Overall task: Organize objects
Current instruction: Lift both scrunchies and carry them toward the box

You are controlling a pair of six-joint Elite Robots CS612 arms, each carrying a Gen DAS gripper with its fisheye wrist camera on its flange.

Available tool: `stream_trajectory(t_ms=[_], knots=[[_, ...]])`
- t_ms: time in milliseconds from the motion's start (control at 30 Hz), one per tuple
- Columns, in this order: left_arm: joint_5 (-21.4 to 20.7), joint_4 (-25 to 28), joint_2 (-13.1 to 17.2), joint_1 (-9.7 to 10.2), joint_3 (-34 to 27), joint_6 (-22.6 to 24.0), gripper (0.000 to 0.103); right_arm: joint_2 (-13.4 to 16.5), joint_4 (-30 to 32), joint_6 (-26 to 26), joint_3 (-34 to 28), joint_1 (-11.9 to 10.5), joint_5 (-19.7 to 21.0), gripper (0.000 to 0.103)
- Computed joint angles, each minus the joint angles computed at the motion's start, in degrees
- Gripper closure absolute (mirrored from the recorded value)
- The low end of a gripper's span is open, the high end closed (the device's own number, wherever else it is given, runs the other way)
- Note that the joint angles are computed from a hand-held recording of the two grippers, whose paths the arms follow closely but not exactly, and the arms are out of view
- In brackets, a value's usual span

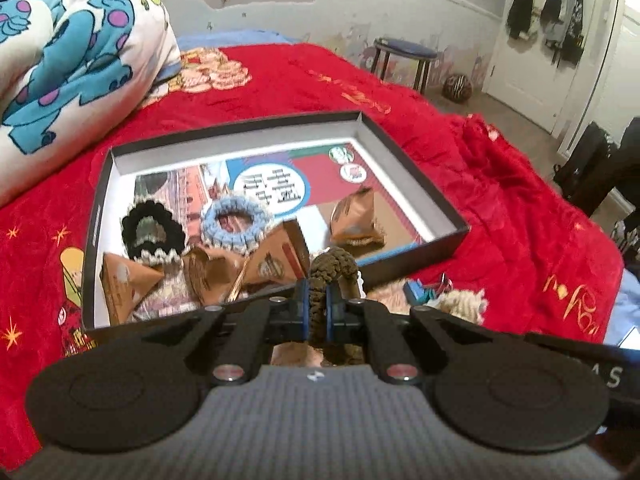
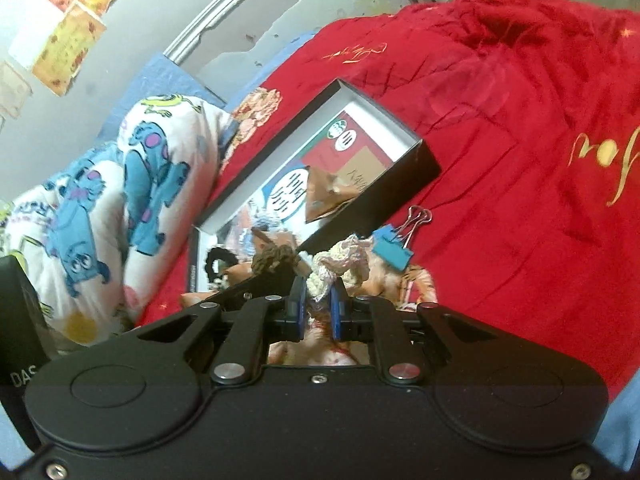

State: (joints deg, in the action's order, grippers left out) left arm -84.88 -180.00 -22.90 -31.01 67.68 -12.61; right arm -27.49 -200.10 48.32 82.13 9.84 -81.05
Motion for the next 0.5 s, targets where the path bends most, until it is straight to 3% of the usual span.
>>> stream_trajectory(t_ms=[500], knots=[[-0.98,-8.09,-0.48,1.01,1.0,-1.09,0.093,0.73,-3.39,3.9,-0.99,-0.66,5.32,0.09]])
